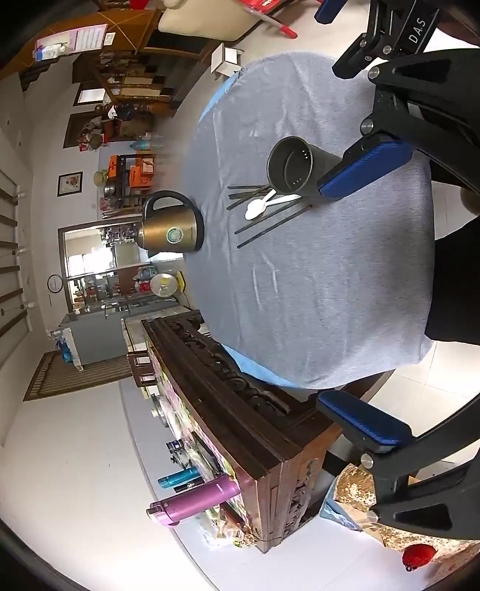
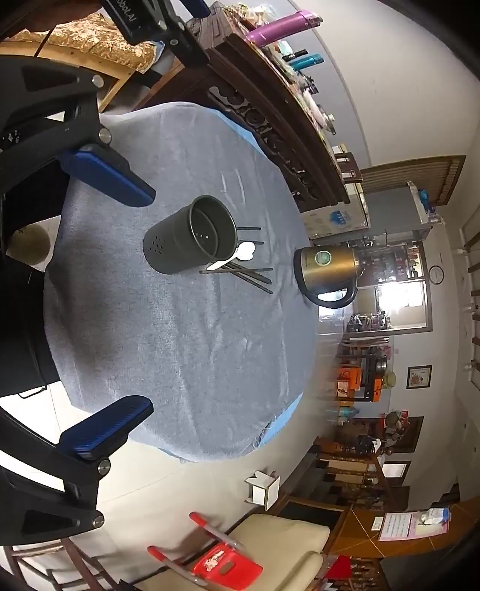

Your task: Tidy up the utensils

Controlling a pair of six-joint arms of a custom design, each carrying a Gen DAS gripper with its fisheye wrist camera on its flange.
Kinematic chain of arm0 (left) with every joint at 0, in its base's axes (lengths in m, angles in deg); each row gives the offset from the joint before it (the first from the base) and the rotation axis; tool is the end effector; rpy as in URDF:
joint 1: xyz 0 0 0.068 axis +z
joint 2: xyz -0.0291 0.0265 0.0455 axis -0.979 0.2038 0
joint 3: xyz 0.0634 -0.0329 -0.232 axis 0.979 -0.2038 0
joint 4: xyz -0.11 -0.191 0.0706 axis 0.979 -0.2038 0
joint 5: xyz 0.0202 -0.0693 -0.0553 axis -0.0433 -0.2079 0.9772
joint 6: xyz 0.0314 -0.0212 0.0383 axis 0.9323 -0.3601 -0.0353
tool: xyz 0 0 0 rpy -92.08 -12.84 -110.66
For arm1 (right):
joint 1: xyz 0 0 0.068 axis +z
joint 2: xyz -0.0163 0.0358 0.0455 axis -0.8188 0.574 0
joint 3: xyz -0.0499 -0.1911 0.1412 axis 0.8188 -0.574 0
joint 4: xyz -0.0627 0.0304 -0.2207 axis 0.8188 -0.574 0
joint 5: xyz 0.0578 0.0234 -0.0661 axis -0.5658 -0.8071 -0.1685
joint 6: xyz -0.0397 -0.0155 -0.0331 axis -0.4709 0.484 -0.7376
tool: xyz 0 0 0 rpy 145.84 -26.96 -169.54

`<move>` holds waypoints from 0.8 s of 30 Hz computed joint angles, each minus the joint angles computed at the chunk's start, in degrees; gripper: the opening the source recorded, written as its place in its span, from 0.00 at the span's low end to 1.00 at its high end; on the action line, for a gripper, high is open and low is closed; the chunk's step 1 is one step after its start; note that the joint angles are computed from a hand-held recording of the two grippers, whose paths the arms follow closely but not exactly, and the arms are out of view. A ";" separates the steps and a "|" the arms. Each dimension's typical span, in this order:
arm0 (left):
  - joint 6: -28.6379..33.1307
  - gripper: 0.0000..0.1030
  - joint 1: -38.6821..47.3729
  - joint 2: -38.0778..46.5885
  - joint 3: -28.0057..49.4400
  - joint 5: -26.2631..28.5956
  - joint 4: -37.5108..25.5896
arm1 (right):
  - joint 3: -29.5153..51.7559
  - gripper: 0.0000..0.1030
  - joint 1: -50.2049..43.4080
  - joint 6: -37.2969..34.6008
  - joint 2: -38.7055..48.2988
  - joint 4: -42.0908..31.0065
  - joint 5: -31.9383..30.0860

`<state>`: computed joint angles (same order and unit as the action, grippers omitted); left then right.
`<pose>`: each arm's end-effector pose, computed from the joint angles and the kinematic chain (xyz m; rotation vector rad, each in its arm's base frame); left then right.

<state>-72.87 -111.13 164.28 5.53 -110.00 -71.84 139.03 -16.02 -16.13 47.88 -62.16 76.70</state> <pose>0.2437 -0.1367 0.2871 0.1964 2.1362 0.1684 0.2352 0.1637 0.2583 0.2803 2.2460 -0.0431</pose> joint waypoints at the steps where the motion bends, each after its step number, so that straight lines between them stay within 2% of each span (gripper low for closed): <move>1: 0.21 1.00 -0.10 -0.09 -0.16 -0.03 0.21 | 0.18 1.00 0.19 0.09 0.03 -0.24 0.14; 5: -0.63 1.00 -2.66 -1.44 -2.34 -1.81 0.35 | -0.43 1.00 -0.41 -0.37 -0.16 0.43 -0.76; 7: -2.04 1.00 -0.84 0.75 1.63 1.00 -3.43 | -0.19 1.00 -0.28 -0.28 0.11 0.22 -0.85; 10: -1.79 1.00 0.55 0.86 2.74 3.28 -5.11 | 0.32 1.00 0.10 -0.10 0.59 -0.23 -0.72; 24: -1.29 1.00 1.08 1.88 1.09 4.62 -3.86 | 0.44 1.00 -0.01 -0.46 1.63 0.28 -1.71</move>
